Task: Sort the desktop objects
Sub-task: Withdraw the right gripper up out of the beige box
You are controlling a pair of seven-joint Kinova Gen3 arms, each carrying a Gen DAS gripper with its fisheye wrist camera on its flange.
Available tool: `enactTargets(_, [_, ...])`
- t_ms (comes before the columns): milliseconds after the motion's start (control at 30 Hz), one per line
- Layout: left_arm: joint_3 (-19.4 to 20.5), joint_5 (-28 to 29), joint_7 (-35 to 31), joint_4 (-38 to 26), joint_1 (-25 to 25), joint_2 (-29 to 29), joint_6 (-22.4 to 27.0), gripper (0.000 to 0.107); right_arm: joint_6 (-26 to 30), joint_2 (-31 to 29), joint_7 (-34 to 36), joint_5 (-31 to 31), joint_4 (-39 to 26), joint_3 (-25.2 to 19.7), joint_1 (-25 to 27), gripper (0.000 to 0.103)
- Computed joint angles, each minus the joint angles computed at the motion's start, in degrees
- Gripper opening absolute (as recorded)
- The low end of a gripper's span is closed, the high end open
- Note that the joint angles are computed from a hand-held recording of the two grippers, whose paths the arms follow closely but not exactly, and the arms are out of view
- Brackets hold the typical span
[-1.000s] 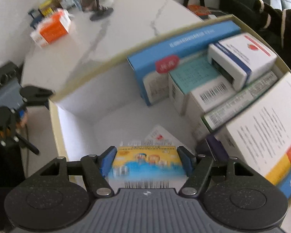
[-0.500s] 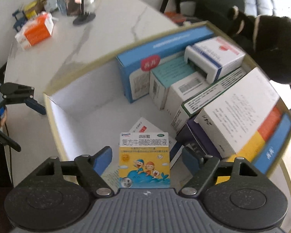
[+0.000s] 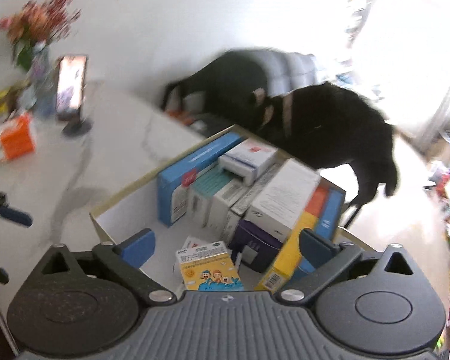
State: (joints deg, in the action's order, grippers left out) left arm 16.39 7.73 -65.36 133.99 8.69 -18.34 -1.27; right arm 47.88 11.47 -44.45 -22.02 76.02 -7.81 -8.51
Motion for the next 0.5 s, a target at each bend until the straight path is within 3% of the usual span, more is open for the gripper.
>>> enactTargets(100, [7.1, -1.8, 6.1, -1.2, -8.0, -2.1, 3.1, 0.103, -5.2, -4.3, -6.6, 2.9, 7.4, 1.4, -1.4, 0.102])
enactTargets(233, [17.7, -4.9, 14.6, -2.2, -18.5, -5.6, 5.8, 0.103, -11.7, -9.6, -12.7, 2.0, 17.4, 3.6, -2.7, 0.102])
enactTargets(367, [28.4, -4.0, 20.2, -4.7, -28.9, -9.9, 12.2, 0.103, -20.7, -14.8, -14.2, -0.9, 28.0, 1.4, -1.2, 0.102])
enactTargets(500, [37.0, -3.9, 26.5, -7.2, -38.1, -13.9, 16.7, 0.103, -30.0, -19.8, -12.0, -10.2, 38.0, 9.2, -11.0, 0.103])
